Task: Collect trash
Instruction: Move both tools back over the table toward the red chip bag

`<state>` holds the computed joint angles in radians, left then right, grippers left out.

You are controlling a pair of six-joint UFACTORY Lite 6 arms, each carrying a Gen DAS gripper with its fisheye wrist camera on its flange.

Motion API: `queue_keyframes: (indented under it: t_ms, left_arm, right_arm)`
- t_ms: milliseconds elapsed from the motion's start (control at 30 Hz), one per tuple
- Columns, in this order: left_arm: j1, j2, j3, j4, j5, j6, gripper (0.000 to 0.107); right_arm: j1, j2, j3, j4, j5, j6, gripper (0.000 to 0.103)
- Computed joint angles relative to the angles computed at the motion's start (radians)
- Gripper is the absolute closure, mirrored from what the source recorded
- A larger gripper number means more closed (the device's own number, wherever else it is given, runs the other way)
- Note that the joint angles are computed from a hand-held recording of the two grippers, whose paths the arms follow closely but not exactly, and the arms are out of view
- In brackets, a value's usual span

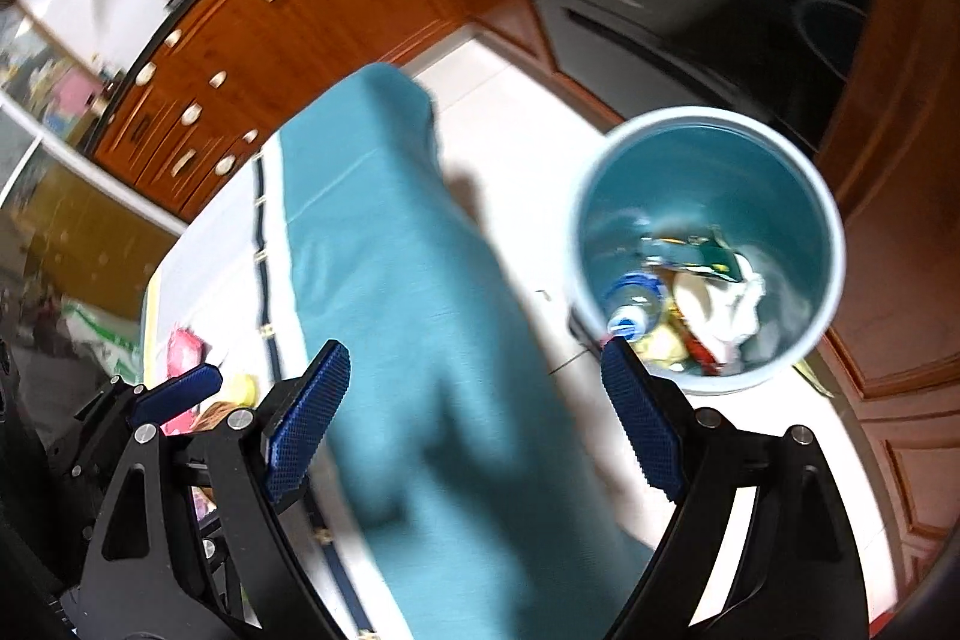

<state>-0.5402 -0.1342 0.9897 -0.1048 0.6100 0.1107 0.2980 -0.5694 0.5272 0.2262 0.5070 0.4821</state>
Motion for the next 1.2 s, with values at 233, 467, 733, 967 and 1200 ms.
queue_keyframes:
  t_ms: [233, 467, 733, 967, 1200]
  left_arm:
    - [0.357, -0.195, -0.129, -0.171, 0.084, 0.364, 0.016]
    - [0.917, -0.178, -0.152, -0.425, 0.210, 0.907, 0.013]
    - [1.296, 0.114, 0.018, -0.528, 0.323, 1.209, 0.012]
    - [1.382, 0.350, 0.196, -0.525, 0.372, 1.241, 0.012]
    - [1.314, 0.420, 0.212, -0.448, 0.333, 1.249, 0.012]
  right_arm:
    - [0.351, 0.289, 0.267, -0.305, -0.018, 0.443, 0.021]
    - [0.528, 0.638, 0.632, -0.346, 0.039, 0.497, 0.021]
    - [0.607, 0.969, 1.001, -0.288, 0.128, 0.441, 0.021]
    - [0.617, 1.191, 1.262, -0.236, 0.202, 0.378, 0.021]
    - [0.627, 1.291, 1.372, -0.275, 0.237, 0.345, 0.021]
